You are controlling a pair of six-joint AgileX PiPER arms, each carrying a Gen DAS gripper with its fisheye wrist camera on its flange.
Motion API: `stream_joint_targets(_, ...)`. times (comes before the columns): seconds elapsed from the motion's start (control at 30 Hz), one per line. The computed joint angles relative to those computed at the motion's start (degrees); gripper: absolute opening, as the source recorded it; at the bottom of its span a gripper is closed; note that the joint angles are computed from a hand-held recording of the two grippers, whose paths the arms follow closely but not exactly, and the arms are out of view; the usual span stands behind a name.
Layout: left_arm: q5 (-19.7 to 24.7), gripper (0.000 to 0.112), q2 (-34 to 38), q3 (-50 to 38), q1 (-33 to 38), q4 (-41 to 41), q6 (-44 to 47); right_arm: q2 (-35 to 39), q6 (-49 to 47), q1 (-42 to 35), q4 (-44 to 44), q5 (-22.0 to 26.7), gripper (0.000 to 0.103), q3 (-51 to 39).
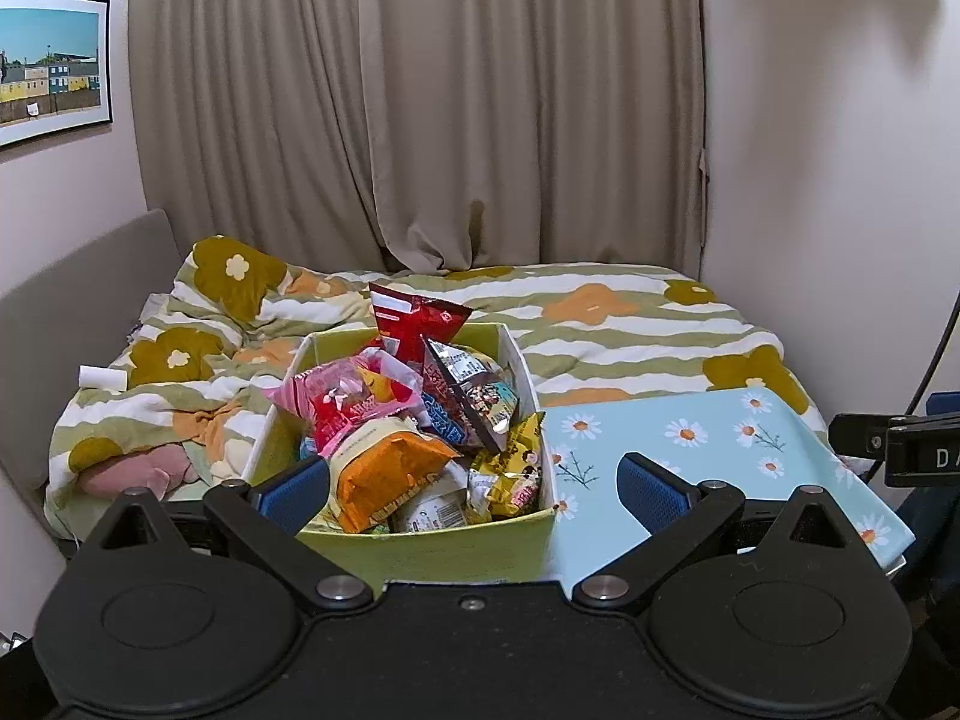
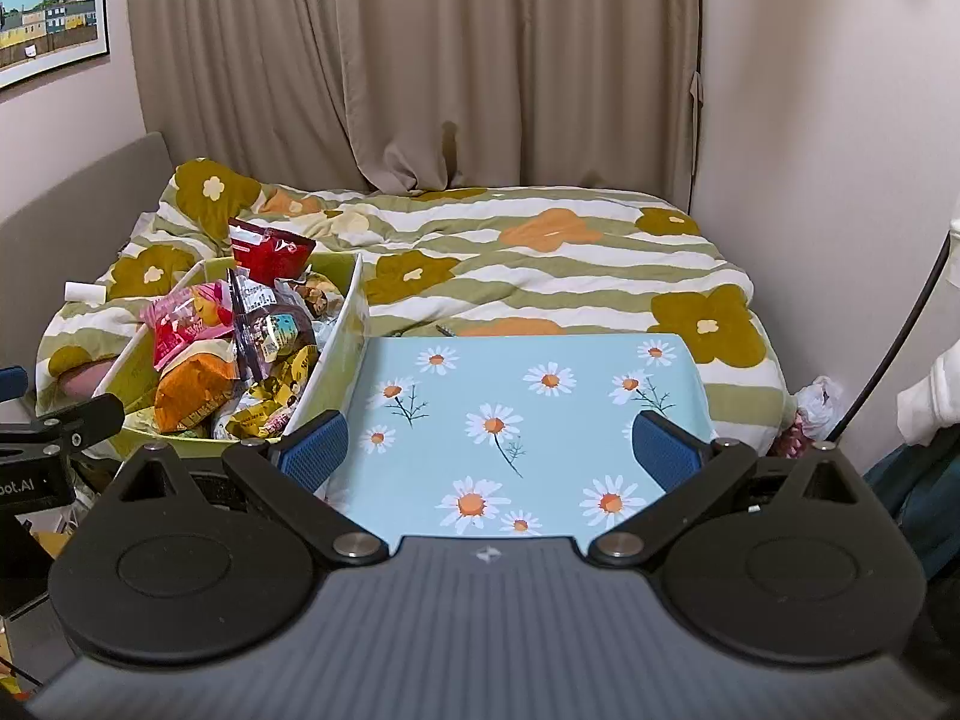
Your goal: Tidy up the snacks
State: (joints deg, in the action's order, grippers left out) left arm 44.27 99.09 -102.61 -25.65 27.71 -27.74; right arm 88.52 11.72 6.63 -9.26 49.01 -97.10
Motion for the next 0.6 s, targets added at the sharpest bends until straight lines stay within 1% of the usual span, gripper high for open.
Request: stream_joint_targets(0.6,0.1,0.103,0.7,-1.2,1.0,-0.1,0.9,0.3,0.6,0.3,-0.4,0.0,0.103,-0.3)
